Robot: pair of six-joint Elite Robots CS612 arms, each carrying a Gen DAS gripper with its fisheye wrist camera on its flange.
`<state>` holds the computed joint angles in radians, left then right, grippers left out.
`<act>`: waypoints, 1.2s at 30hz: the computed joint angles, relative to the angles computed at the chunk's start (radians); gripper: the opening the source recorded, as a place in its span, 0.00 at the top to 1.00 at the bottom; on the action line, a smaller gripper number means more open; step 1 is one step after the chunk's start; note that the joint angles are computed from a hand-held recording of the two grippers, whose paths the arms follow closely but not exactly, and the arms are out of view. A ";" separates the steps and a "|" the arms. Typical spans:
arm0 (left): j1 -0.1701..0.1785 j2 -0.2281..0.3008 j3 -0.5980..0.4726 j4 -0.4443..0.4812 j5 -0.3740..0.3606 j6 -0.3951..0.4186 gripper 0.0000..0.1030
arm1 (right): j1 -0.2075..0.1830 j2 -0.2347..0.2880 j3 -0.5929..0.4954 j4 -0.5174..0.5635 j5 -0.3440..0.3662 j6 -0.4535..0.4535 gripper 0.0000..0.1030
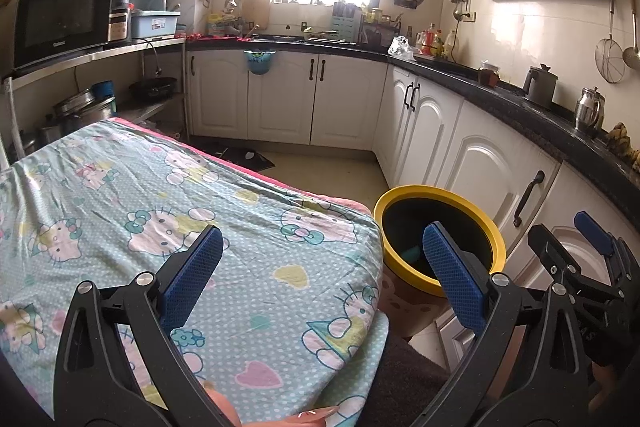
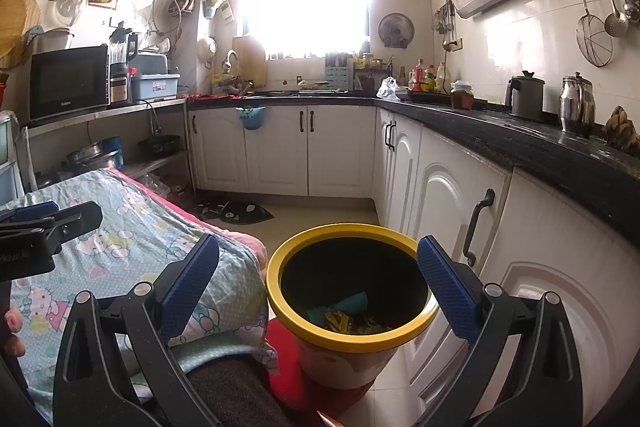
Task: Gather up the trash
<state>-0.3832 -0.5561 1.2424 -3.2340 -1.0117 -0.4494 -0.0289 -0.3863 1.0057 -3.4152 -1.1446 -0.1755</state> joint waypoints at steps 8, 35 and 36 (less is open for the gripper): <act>0.000 -0.001 0.001 0.004 -0.002 0.001 0.10 | 0.001 0.000 -0.001 0.000 -0.002 0.001 0.06; 0.007 -0.005 0.010 0.001 -0.014 0.015 0.10 | 0.004 -0.001 0.006 0.007 -0.015 0.010 0.06; 0.007 -0.005 0.012 0.001 -0.013 0.015 0.10 | 0.004 0.000 0.006 0.007 -0.016 0.012 0.06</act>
<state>-0.3764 -0.5616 1.2546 -3.2333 -1.0244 -0.4344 -0.0249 -0.3867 1.0118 -3.4086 -1.1608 -0.1634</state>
